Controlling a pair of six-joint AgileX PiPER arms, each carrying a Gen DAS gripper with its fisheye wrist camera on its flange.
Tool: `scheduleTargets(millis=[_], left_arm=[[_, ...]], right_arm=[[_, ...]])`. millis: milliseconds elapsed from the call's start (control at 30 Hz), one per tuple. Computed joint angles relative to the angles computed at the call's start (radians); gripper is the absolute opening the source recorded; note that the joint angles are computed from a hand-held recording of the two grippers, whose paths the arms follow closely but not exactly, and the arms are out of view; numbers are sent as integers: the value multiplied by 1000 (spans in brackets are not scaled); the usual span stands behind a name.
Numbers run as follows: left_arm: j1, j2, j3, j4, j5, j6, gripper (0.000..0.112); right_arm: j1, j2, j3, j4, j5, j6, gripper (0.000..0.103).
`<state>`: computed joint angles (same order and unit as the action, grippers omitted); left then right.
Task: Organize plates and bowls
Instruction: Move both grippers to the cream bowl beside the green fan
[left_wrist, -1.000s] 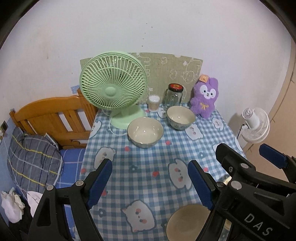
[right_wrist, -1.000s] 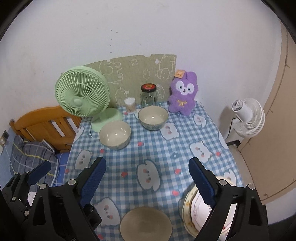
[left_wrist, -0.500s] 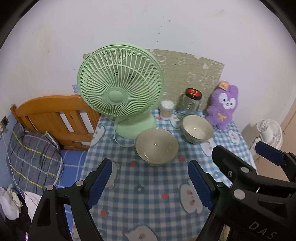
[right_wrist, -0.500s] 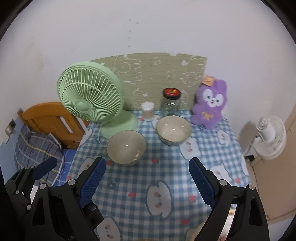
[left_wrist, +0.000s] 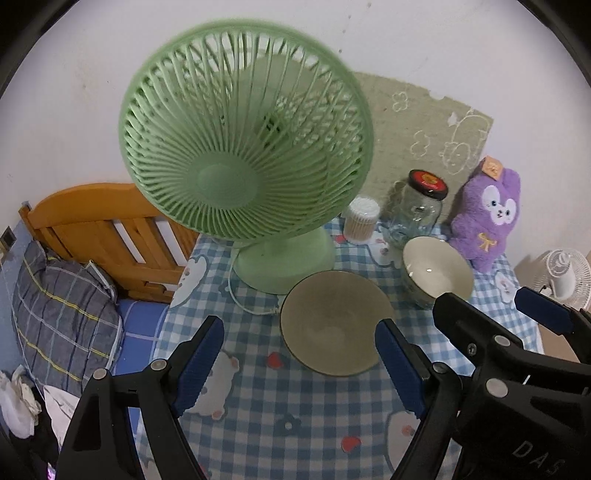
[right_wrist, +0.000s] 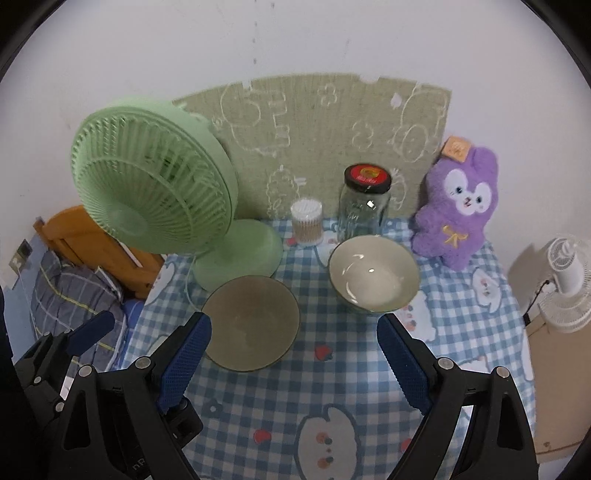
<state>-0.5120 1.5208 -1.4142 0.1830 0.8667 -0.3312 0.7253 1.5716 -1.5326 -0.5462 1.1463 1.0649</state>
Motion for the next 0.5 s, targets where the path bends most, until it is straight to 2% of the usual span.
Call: scheduleTargets(millis=[233,433,500], left_arm=[[17,77,18,24,-62,-39,84],[27,152,11,-2,-89,-20,77],[22,172,15,-2,-102,-16,72]], right_arm=[[-59,69,31,24,-99,-21,93],[-107,110,82,54,-192,-9,83],[-122,129,89,67,-210,-20,74]])
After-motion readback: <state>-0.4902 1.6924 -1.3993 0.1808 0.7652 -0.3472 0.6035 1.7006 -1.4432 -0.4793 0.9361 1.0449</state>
